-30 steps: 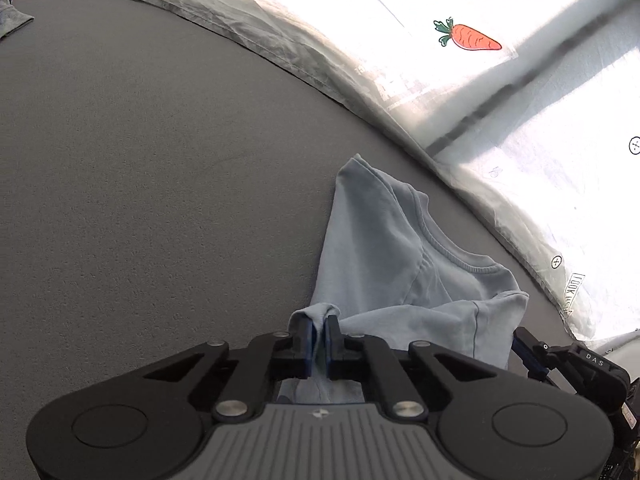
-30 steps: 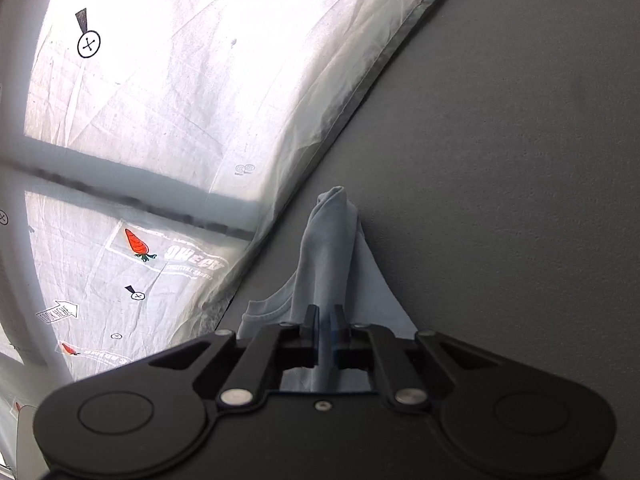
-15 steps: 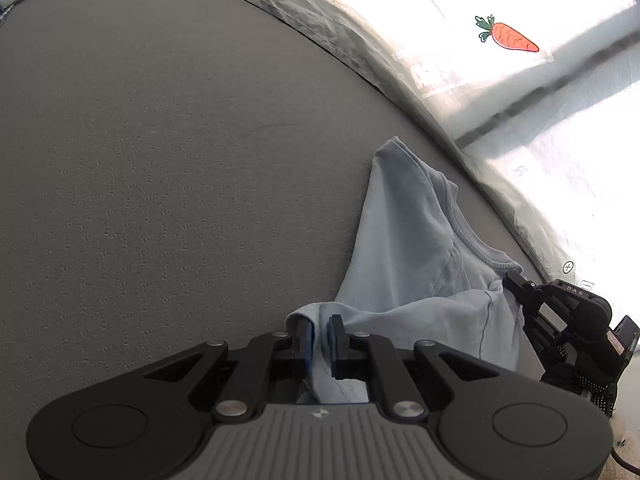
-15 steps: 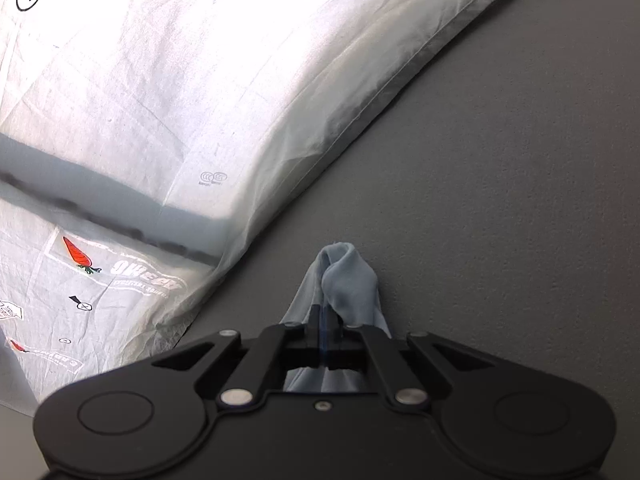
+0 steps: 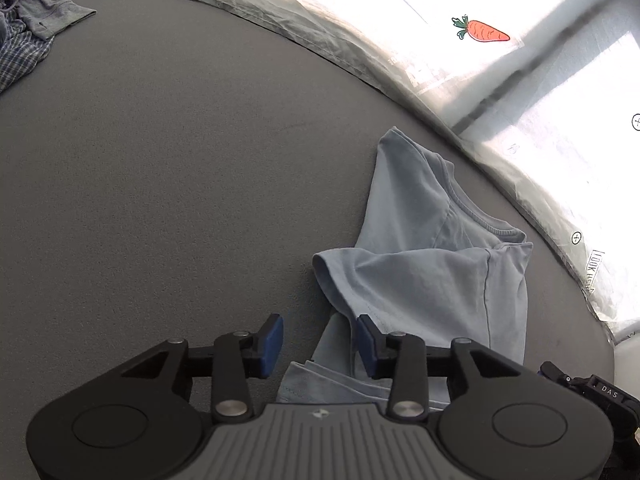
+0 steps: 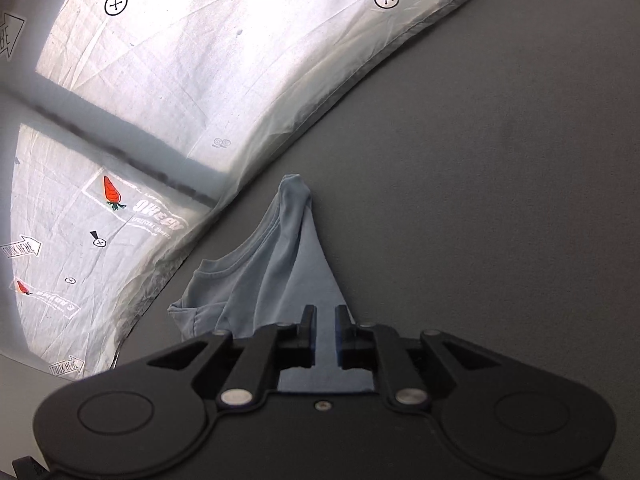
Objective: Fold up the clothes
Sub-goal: 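Pinch the folded shirt edge with the left tool while the right tool pinches it too, then grasp the folded bundle edge with both tools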
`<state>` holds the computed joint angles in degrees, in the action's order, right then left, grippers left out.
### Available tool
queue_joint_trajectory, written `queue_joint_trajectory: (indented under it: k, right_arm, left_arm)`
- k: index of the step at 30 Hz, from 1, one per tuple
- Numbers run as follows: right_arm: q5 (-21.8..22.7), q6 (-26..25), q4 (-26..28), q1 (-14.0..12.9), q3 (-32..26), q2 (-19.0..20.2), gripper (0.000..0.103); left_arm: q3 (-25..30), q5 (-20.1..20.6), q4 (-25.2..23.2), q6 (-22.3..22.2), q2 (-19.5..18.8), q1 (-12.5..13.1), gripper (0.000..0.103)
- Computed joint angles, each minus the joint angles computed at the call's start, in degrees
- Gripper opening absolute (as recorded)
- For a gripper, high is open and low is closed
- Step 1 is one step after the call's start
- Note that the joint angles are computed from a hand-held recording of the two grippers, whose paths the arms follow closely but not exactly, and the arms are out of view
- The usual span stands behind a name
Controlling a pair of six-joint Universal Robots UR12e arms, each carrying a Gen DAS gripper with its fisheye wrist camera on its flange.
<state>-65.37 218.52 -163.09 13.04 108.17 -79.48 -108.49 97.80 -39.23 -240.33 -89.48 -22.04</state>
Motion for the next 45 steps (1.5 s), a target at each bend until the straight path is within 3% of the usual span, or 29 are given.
queue_joint_trajectory:
  k: [5,9,17,24,29,33,37,41,45]
  right_arm:
    - [1.3,4.6,-0.5,-1.0,7.1,-6.2,0.025]
    - [2.1,4.4,2.6,-2.0,12.2,-11.6,0.029]
    - [4.0,10.1,5.0,-3.7,19.5,-19.2,0.042]
    - [7.5,17.0,-0.1,-4.8,24.9,-22.8,0.044]
    - [10.6,26.9,-9.3,-5.0,27.5,-21.1,0.044]
    - [9.4,28.6,-12.5,-3.7,27.2,-19.5,0.046]
    - [9.7,32.1,-15.7,-3.6,27.1,-17.9,0.047]
    - [10.2,33.1,-16.2,-3.3,26.1,-16.5,0.046]
    - [11.2,31.7,-14.5,-2.9,24.4,-15.0,0.033]
  left_arm:
    - [-3.0,0.6,0.5,-4.7,3.7,-2.2,0.042]
    - [-4.4,1.3,-1.6,-7.5,5.7,-5.0,0.047]
    - [-7.8,-2.5,-1.3,-12.2,8.5,-7.7,0.056]
    - [-10.9,-5.9,2.6,-15.1,10.0,-9.0,0.064]
    - [-14.5,-8.9,10.7,-18.8,10.8,-8.4,0.065]
    - [-16.7,-11.2,15.9,-23.6,11.0,-7.5,0.067]
    - [-17.3,-12.3,18.1,-25.8,10.7,-6.8,0.075]
    - [-16.7,-12.1,17.7,-24.8,10.0,-7.0,0.078]
    - [-16.3,-11.9,17.8,-24.6,9.5,-6.8,0.079]
